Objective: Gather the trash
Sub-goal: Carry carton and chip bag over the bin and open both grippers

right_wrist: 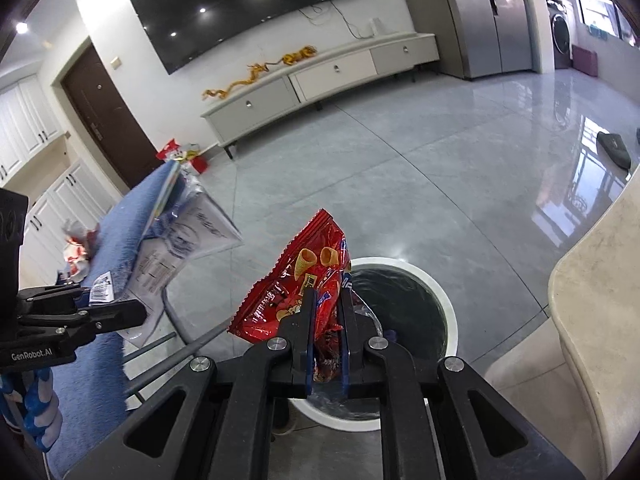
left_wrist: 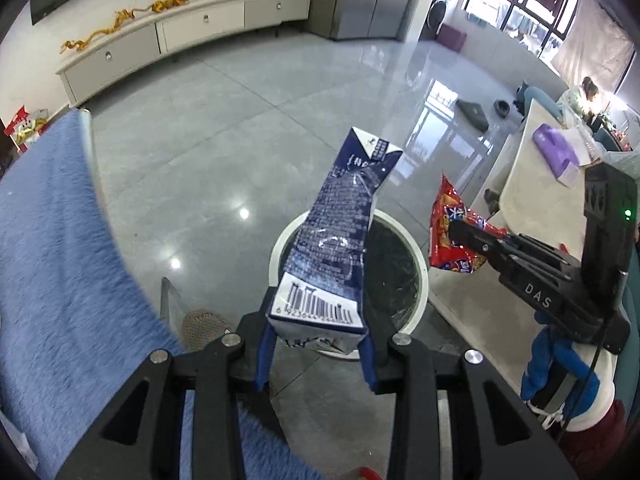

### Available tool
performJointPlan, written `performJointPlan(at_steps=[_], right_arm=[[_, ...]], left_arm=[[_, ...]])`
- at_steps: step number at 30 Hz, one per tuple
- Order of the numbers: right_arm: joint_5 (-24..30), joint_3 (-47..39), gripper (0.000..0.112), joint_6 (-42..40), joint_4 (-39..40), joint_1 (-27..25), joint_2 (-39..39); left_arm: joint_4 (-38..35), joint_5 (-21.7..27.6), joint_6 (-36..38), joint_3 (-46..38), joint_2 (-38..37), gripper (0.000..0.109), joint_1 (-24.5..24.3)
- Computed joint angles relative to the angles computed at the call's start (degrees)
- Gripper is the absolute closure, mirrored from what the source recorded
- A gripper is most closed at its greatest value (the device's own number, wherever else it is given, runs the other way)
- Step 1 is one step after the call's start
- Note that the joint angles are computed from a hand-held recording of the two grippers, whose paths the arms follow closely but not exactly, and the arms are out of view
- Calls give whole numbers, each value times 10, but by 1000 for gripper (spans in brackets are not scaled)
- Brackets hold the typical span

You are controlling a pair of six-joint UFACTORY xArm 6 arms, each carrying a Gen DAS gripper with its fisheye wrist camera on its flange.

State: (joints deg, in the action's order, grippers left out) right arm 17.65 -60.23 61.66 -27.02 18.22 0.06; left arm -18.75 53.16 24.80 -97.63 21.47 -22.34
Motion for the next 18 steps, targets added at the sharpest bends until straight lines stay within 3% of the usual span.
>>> performJointPlan(at_steps=[11,15,18], right_arm=[[35,-24,93,10,4,-1,29],[45,-16,77,28,-6,-3,24],[52,-9,76,34,-8,-2,16]], left_arm=[[-6,53,-51,-112,95,73,-10],[-42,69,-60,-132,110,54,1],[-59,68,-53,-129,104,53,5]])
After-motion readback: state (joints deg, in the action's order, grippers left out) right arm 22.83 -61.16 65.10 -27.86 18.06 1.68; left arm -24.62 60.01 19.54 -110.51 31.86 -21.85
